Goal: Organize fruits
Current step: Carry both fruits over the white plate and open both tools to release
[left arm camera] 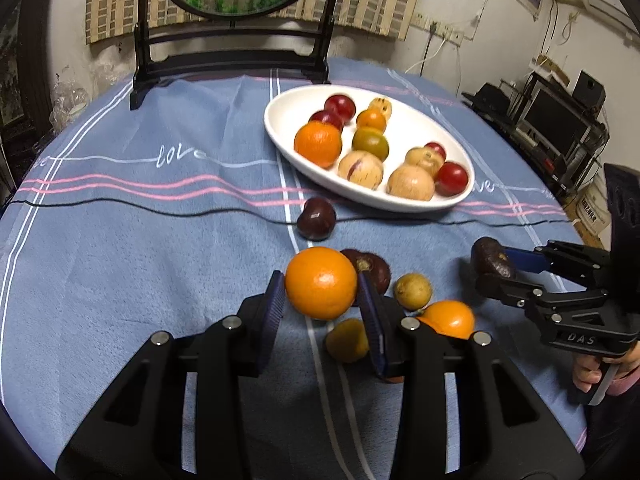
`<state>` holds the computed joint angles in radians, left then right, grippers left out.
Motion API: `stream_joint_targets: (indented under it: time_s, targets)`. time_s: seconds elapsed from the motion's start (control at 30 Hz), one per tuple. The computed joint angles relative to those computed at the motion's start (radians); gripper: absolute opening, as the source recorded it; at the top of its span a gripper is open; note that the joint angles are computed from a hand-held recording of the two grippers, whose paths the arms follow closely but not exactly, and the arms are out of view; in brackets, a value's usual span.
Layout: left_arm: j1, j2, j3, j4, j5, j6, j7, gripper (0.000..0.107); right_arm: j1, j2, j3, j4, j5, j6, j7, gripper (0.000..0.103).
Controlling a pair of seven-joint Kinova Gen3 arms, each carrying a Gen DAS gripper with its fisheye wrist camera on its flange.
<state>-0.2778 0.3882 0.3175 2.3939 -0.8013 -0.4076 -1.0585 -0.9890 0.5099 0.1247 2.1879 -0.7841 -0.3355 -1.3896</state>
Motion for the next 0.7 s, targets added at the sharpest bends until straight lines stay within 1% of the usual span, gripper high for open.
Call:
stream_joint_targets:
  time_s: [0.03, 0.1, 0.17, 0.2, 0.23, 0.3, 0.33, 0.37, 0.4, 0.47, 0.5, 0.57, 0.7]
  targets:
    - [-0.003, -0.004, -0.005, 0.009, 0.003, -0.023, -0.008, 0.038, 0.012, -0.003, -0.018, 0.005, -0.003, -0.018, 0.004, 0.045]
    - [0.004, -0.015, -0.025, 0.029, 0.015, -0.067, -0.027, 0.038, 0.059, -0.007, -0.090, 0.023, -0.008, -0.088, 0.012, 0.045]
    - [0.018, -0.022, -0.042, 0.044, 0.042, -0.103, -0.051, 0.038, 0.064, -0.011, -0.115, 0.050, 0.025, -0.169, -0.044, 0.045]
    - [0.038, -0.027, -0.063, 0.047, 0.051, -0.119, -0.053, 0.038, 0.049, -0.008, -0.104, 0.063, 0.043, -0.210, -0.085, 0.045]
    - [0.040, -0.028, -0.065, 0.046, 0.045, -0.129, -0.042, 0.038, 0.017, -0.004, -0.074, 0.073, 0.047, -0.250, -0.126, 0.045]
    - [0.024, -0.022, -0.041, 0.023, 0.001, -0.126, 0.012, 0.038, -0.025, 0.013, -0.042, 0.082, 0.026, -0.332, -0.166, 0.045]
    - [0.029, -0.019, -0.031, 0.004, -0.005, -0.118, 0.035, 0.038, -0.048, 0.029, -0.025, 0.075, -0.009, -0.372, -0.162, 0.045]
    - [0.052, -0.019, -0.039, -0.012, 0.007, -0.115, 0.042, 0.038, -0.056, 0.046, -0.026, 0.062, -0.049, -0.407, -0.141, 0.045]
    - [0.087, -0.016, -0.050, -0.036, 0.034, -0.109, 0.037, 0.038, -0.045, 0.055, -0.045, 0.051, -0.079, -0.432, -0.120, 0.045]
    - [0.145, -0.004, -0.065, -0.081, 0.092, -0.088, 0.005, 0.038, 0.018, 0.077, -0.120, 0.016, -0.133, -0.496, -0.065, 0.045]
    - [0.172, 0.003, -0.071, -0.104, 0.119, -0.072, -0.013, 0.038, 0.041, 0.087, -0.141, 0.000, -0.150, -0.515, -0.043, 0.045]
    - [0.228, 0.033, -0.076, -0.173, 0.172, -0.018, -0.054, 0.038, 0.063, 0.103, -0.147, -0.033, -0.176, -0.519, -0.005, 0.045]
    - [0.277, 0.087, -0.056, -0.289, 0.250, 0.093, -0.113, 0.038, 0.143, 0.127, -0.176, -0.079, -0.166, -0.493, 0.011, 0.045]
